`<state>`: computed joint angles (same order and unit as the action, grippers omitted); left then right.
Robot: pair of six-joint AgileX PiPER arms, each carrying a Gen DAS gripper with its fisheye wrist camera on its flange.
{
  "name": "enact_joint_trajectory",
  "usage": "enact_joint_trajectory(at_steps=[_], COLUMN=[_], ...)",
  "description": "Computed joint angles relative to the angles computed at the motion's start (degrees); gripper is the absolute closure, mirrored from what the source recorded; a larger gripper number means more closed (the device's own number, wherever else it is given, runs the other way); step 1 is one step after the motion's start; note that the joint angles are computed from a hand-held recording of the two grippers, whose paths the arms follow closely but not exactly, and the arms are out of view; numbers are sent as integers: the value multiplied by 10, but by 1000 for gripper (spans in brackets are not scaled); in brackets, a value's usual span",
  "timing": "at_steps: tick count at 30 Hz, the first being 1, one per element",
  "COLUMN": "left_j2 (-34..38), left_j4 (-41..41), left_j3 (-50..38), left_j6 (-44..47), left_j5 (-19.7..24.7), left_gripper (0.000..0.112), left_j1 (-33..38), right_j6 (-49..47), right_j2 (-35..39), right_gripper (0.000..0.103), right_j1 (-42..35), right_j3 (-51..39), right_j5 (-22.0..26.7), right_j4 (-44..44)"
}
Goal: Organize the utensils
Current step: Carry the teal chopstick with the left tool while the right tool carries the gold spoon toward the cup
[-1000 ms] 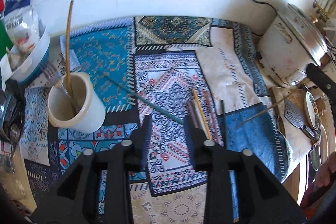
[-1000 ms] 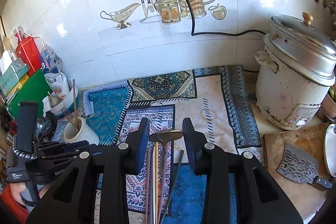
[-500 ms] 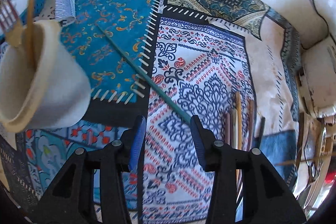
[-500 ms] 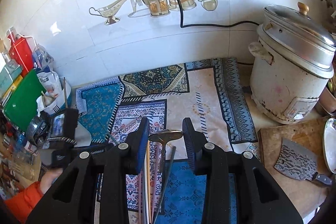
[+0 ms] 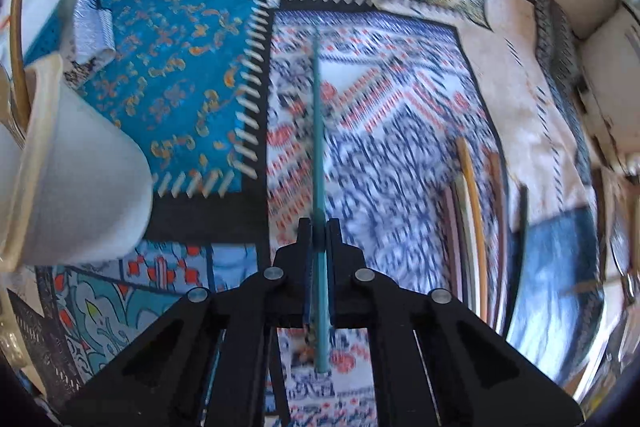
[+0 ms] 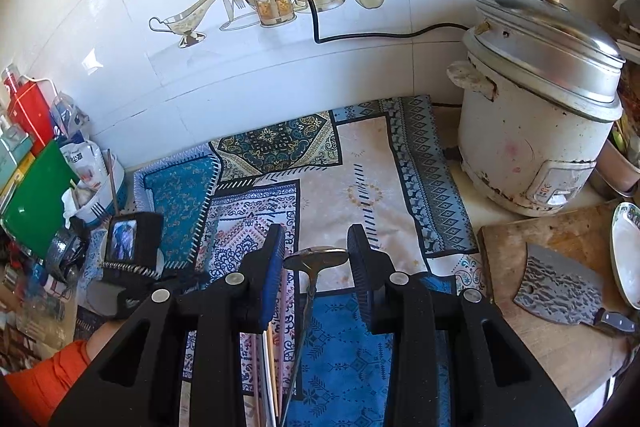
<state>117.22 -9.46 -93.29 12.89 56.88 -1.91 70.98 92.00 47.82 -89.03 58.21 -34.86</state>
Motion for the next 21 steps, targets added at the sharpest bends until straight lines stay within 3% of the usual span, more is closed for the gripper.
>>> enact_joint_trajectory(at_steps=[4, 8, 21], left_j2=[-30, -40, 50], left_j4=[-31, -9, 31], left_j3=[41, 49, -104], left_j6=[99, 140, 55], left_j5=[54, 87, 107], left_gripper=[108, 108, 105], left_j1=[17, 9, -62], right_j6=[-8, -19, -45], right_j2=[9, 17, 28], right_gripper=[73, 73, 73], right_j1=[-1, -1, -7], right_j3=[-11, -22, -43], right_j5=[-7, -11, -11], right_j4=[3, 7, 17])
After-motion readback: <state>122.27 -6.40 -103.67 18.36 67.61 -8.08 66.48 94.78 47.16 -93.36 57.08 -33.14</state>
